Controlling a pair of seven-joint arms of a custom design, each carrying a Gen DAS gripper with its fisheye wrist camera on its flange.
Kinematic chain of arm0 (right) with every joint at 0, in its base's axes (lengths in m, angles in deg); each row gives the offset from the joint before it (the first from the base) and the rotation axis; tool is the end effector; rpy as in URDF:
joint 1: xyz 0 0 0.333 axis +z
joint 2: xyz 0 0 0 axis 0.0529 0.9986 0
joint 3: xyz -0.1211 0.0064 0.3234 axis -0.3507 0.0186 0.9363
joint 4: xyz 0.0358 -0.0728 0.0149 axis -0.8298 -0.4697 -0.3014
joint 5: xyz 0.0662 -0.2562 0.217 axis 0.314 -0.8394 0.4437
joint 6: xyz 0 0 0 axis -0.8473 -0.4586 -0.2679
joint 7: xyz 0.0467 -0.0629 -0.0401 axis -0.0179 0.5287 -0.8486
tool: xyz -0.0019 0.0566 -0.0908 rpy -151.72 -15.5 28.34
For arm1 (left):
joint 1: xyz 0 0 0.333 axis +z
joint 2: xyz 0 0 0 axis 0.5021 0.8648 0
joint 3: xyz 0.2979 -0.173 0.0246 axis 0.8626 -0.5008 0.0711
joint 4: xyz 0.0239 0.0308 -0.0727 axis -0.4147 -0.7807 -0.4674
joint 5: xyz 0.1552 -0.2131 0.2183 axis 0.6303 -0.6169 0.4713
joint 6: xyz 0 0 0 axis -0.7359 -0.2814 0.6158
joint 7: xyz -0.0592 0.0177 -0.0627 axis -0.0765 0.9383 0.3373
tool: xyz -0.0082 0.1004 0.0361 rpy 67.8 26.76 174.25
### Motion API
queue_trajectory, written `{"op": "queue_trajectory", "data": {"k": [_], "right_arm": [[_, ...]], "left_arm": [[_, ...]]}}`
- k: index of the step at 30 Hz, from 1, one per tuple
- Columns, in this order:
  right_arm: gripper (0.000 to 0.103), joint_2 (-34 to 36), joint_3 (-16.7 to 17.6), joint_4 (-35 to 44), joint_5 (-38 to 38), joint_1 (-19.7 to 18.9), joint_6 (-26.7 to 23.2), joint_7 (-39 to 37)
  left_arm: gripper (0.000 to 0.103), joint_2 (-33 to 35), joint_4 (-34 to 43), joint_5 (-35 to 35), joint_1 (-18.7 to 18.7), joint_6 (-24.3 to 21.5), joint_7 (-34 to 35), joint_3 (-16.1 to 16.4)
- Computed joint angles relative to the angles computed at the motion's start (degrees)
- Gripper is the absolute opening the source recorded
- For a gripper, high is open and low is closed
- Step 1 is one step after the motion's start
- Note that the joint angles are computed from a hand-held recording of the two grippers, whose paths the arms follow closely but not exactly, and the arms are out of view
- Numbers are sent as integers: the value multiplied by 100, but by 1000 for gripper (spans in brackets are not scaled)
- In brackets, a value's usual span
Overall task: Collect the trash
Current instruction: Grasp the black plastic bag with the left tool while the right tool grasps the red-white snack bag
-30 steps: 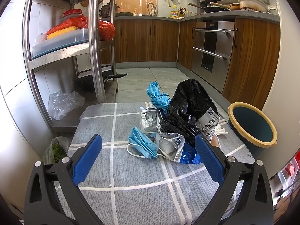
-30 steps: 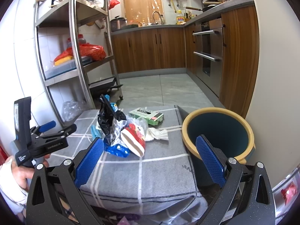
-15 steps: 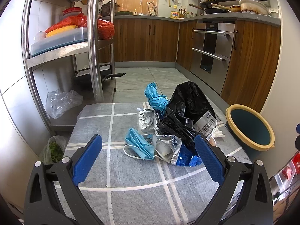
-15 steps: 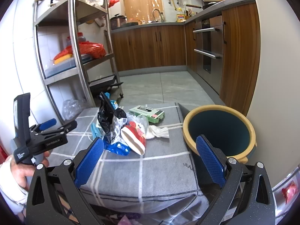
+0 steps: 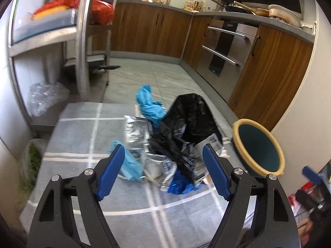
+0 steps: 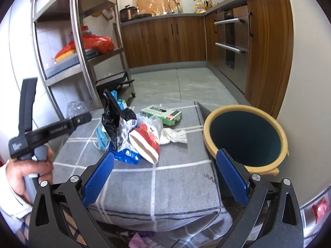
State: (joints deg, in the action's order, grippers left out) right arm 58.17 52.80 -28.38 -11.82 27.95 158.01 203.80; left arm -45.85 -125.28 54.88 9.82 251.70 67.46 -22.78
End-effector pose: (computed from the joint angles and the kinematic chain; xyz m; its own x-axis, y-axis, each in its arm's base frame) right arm 0.6407 0.2621 0.3635 0.2764 -0.9554 -0.1044 -0.6058 -0.0889 -0.7906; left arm 0.6849 -0.1626 0.3557 0.0147 -0.9759 0.2176 -0.6319 -0.1778 -0.7544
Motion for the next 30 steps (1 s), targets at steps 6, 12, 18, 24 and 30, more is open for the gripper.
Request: {"op": "queue_trajectory", "data": {"k": [6, 12, 18, 24, 30], "right_arm": [[95, 400, 592, 652, -162, -468, -555, -95], [84, 1019, 1212, 1588, -155, -862, -1399, -389], [77, 1681, 1533, 2631, 84, -918, -2127, -886], [60, 2405, 1650, 3871, 480, -793, -2847, -1451], [32, 2902, 1719, 4774, 938, -715, -3359, -1902]], "left_arm": [[68, 569, 1080, 387, 96, -889, -156, -40], [51, 884, 1669, 792, 347, -1617, -542, -250], [25, 833, 1501, 980, 723, -1482, -569, -685], [20, 672, 1082, 779, 1213, -1025, -238, -1322], [19, 508, 626, 533, 1741, -396, 232, -2062]]}}
